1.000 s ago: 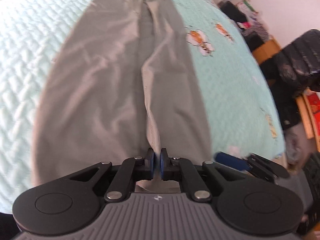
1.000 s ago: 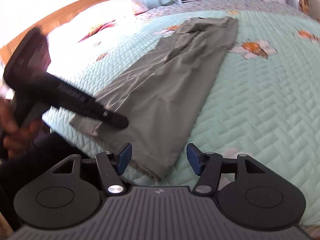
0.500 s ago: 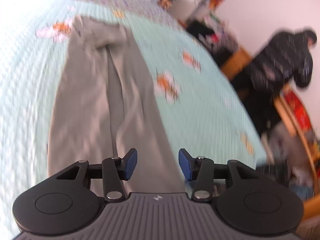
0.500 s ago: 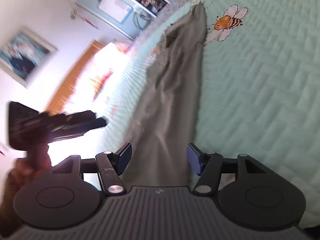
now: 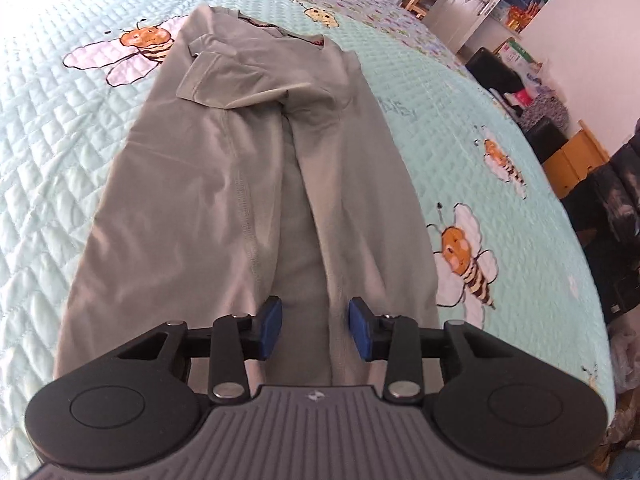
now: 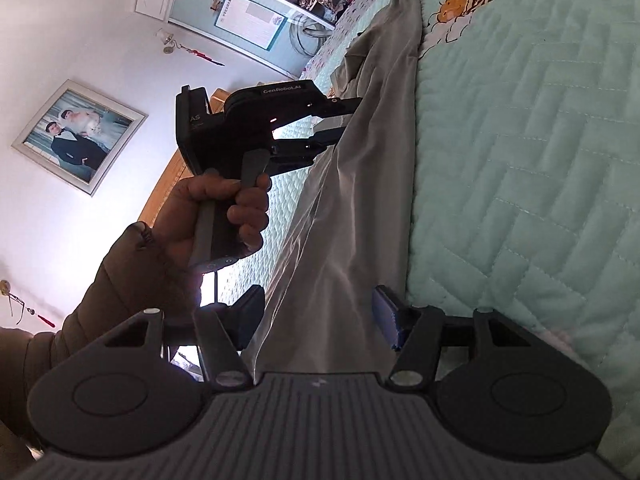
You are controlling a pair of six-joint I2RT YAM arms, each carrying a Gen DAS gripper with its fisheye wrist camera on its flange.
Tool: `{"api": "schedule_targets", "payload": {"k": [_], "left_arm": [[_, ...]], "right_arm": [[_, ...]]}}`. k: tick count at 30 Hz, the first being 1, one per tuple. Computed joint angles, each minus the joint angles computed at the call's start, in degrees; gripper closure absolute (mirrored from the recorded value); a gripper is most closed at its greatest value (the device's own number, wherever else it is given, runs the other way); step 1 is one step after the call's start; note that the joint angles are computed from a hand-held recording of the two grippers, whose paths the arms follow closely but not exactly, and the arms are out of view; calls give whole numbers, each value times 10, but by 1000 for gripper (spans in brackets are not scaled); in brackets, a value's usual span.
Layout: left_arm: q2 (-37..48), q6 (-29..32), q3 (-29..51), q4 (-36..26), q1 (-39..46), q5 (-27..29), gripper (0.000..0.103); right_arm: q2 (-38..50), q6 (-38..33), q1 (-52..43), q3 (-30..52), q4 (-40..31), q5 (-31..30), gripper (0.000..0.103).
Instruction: Fold clothes
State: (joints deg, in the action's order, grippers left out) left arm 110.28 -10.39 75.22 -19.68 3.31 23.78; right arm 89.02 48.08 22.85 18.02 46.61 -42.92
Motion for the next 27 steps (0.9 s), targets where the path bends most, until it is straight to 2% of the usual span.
{"api": "schedule_targets", "payload": {"k": [1, 2, 4, 8, 9, 11, 13, 16, 17, 19, 23, 25, 27], "left_arm": [[5, 5, 2, 3, 2, 13, 72], [10, 12, 6, 1, 4, 35, 97], [6, 28, 8, 3, 3, 40, 99], [-23, 58, -2, 34, -4, -38, 99], [-20, 62, 5, 30, -2, -35, 99], [-5, 80, 29, -6, -3, -26, 98], [8, 107, 52, -55, -14, -49, 98], [16, 133, 74, -108, -26, -77, 84], [7, 132, 65, -104, -26, -79, 76], [-25, 114, 28, -88, -20, -71, 67], [-107, 67, -62, -72, 7, -23, 63], [-160, 74, -113, -95, 21, 4, 63], [-213, 87, -160, -126, 37, 32, 61]], "right_arm": [[4, 1, -3, -2, 8, -5, 42], [7, 3, -7, -4, 15, -9, 42], [14, 5, -10, -7, 28, -14, 43], [22, 2, -12, -11, 40, -16, 45], [22, 0, -12, -11, 38, -15, 45], [21, -1, -13, -12, 35, -14, 47], [18, -3, -13, -12, 31, -15, 48], [12, -6, -12, -14, 25, -15, 48], [11, -9, -12, -12, 20, -17, 48], [10, -9, -15, -10, 16, -22, 48], [30, 24, -29, -16, 59, -41, 48], [37, 42, -33, -23, 83, -45, 48], [28, 39, -30, -27, 78, -38, 48]]}}
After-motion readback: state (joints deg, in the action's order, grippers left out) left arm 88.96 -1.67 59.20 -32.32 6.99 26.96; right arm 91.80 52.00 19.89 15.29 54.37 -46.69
